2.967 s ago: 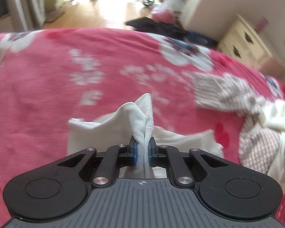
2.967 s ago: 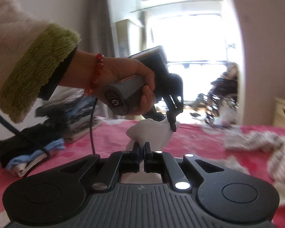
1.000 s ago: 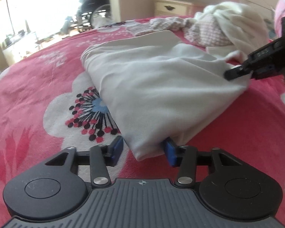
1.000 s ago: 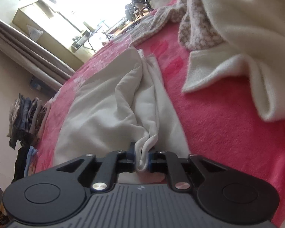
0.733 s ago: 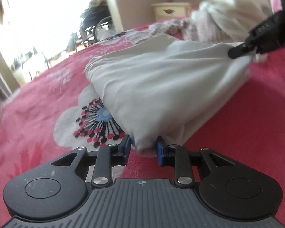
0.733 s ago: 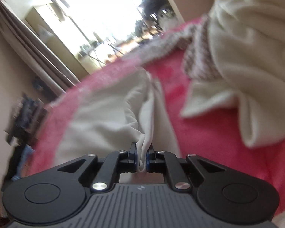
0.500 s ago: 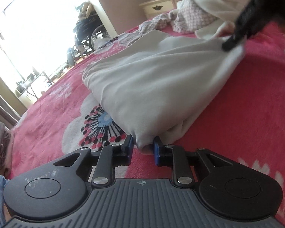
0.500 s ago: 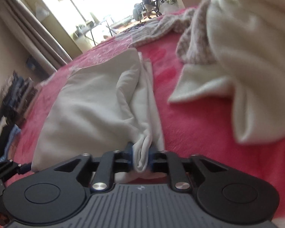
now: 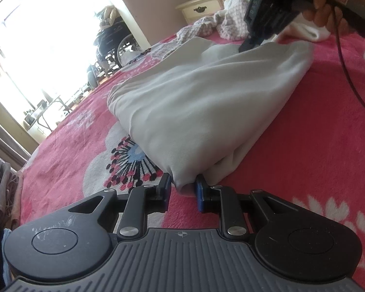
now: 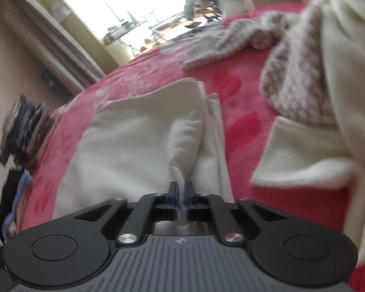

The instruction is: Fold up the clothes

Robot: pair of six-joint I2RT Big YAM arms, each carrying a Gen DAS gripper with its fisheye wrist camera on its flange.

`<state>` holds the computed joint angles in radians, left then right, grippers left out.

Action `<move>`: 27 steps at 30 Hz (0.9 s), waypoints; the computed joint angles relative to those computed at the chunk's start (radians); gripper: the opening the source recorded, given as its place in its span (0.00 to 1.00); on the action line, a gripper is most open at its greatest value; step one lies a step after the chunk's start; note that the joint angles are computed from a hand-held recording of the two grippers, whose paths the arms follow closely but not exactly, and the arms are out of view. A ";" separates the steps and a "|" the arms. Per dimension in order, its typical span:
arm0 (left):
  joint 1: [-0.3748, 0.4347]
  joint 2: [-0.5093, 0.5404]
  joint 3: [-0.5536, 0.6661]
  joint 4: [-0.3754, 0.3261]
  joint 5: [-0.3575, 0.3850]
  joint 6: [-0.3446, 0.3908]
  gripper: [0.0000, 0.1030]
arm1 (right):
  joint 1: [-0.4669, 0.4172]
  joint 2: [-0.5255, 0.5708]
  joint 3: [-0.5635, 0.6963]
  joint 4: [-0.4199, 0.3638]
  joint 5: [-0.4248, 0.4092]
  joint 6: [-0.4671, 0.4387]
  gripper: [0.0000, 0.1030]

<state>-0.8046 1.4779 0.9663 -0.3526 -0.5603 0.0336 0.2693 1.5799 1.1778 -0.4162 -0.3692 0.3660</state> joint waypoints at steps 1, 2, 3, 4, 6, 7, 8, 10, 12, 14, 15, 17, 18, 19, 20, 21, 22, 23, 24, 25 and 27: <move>0.001 -0.002 0.001 -0.002 0.004 0.004 0.17 | -0.001 -0.014 -0.015 0.023 0.015 -0.004 0.05; 0.001 -0.003 0.000 -0.003 0.008 0.011 0.15 | -0.003 -0.028 -0.030 0.046 0.030 -0.008 0.05; 0.000 -0.003 0.000 -0.003 0.008 0.020 0.13 | -0.004 -0.042 -0.044 0.069 0.044 -0.013 0.05; -0.002 -0.001 -0.001 -0.002 0.005 0.032 0.13 | -0.006 -0.052 -0.055 0.085 0.059 -0.020 0.05; -0.006 0.002 -0.004 0.004 0.000 0.057 0.12 | 0.001 -0.016 -0.040 0.050 0.089 -0.081 0.05; -0.007 0.001 -0.007 0.011 -0.001 0.072 0.12 | 0.007 0.002 -0.035 0.040 0.108 -0.119 0.04; -0.007 -0.002 -0.009 0.011 0.002 0.083 0.12 | 0.013 0.017 -0.030 0.030 0.129 -0.152 0.08; -0.002 -0.012 -0.013 0.008 0.018 0.094 0.11 | 0.026 -0.006 -0.025 0.010 0.194 -0.170 0.18; 0.011 -0.030 -0.022 0.003 0.054 0.071 0.11 | 0.044 -0.044 -0.024 -0.005 0.284 -0.198 0.21; 0.022 -0.043 -0.032 0.005 0.083 0.043 0.11 | 0.053 -0.067 -0.013 -0.006 0.309 -0.218 0.21; 0.026 -0.047 -0.036 0.008 0.092 0.034 0.11 | 0.055 -0.070 -0.002 0.000 0.301 -0.228 0.21; 0.026 -0.047 -0.040 0.017 0.095 0.029 0.11 | 0.074 -0.045 0.032 0.027 0.266 -0.293 0.21; 0.022 -0.046 -0.039 0.020 0.092 0.030 0.11 | 0.088 -0.018 0.057 0.035 0.243 -0.335 0.21; 0.019 -0.044 -0.037 0.022 0.091 0.029 0.11 | 0.095 0.017 0.087 0.020 0.201 -0.377 0.20; 0.018 -0.043 -0.036 0.022 0.091 0.031 0.11 | 0.094 0.048 0.108 -0.005 0.169 -0.414 0.14; 0.021 -0.047 -0.036 0.017 0.099 0.030 0.11 | 0.089 0.080 0.119 -0.016 0.213 -0.445 0.15; 0.027 -0.057 -0.037 0.004 0.117 0.021 0.11 | 0.085 0.114 0.131 -0.026 0.258 -0.475 0.00; 0.033 -0.067 -0.039 -0.008 0.136 0.012 0.11 | 0.080 0.141 0.142 -0.032 0.296 -0.497 0.00; 0.039 -0.076 -0.040 -0.021 0.154 0.004 0.12 | 0.075 0.131 0.141 -0.023 0.289 -0.482 0.00; 0.049 -0.092 -0.044 -0.035 0.181 -0.007 0.13 | 0.069 0.121 0.140 -0.013 0.283 -0.467 0.00; 0.083 -0.144 -0.062 -0.064 0.254 -0.035 0.14 | 0.057 0.102 0.140 0.007 0.272 -0.436 0.04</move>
<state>-0.7216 1.3336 0.9047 -0.4161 -0.3058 -0.0013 0.3267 1.6815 1.3175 -0.4090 -0.0971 -0.0697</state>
